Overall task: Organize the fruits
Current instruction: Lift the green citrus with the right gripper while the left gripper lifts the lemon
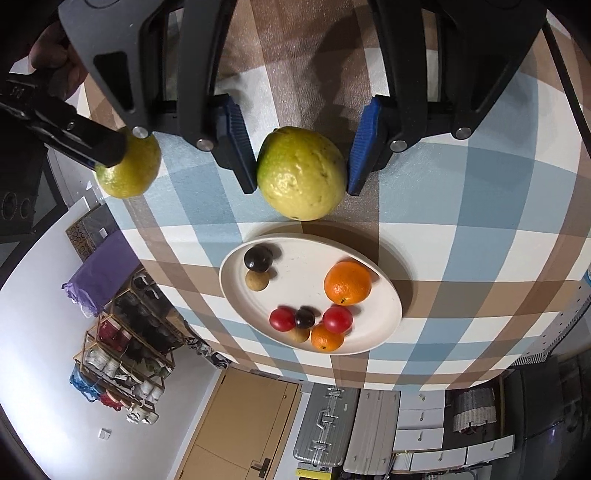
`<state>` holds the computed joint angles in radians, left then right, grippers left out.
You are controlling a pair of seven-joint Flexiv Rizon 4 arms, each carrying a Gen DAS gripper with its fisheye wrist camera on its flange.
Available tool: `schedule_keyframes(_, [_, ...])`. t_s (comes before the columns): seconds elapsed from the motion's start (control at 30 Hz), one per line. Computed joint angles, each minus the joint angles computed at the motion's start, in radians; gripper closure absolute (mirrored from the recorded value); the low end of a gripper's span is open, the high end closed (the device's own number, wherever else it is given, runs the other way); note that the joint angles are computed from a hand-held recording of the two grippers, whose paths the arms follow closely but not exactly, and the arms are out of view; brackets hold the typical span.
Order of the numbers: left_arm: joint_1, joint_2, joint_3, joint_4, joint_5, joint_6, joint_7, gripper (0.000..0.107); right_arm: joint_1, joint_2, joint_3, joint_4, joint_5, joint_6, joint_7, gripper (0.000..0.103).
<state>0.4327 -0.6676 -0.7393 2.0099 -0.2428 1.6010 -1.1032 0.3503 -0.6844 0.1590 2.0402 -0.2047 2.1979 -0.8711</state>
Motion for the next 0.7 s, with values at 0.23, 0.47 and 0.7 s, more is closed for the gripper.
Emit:
schedule_keyframes(0.23, [0.116,0.012,-0.111,0.051,0.038,0.041,-0.016,0.060,0.028,0.013,-0.012,-0.008,0.017,-0.005,-0.025,0.048])
schedule_keyframes(0.47, [0.189,0.041,-0.168,0.060,0.092,0.036,-0.049,0.060,0.039,0.019,-0.018,-0.039,0.016,-0.031,-0.045,0.048])
schedule_keyframes(0.7, [0.219,0.061,-0.194,0.039,0.082,0.004,-0.039,0.060,0.032,0.027,-0.021,-0.082,-0.001,-0.069,-0.061,0.048])
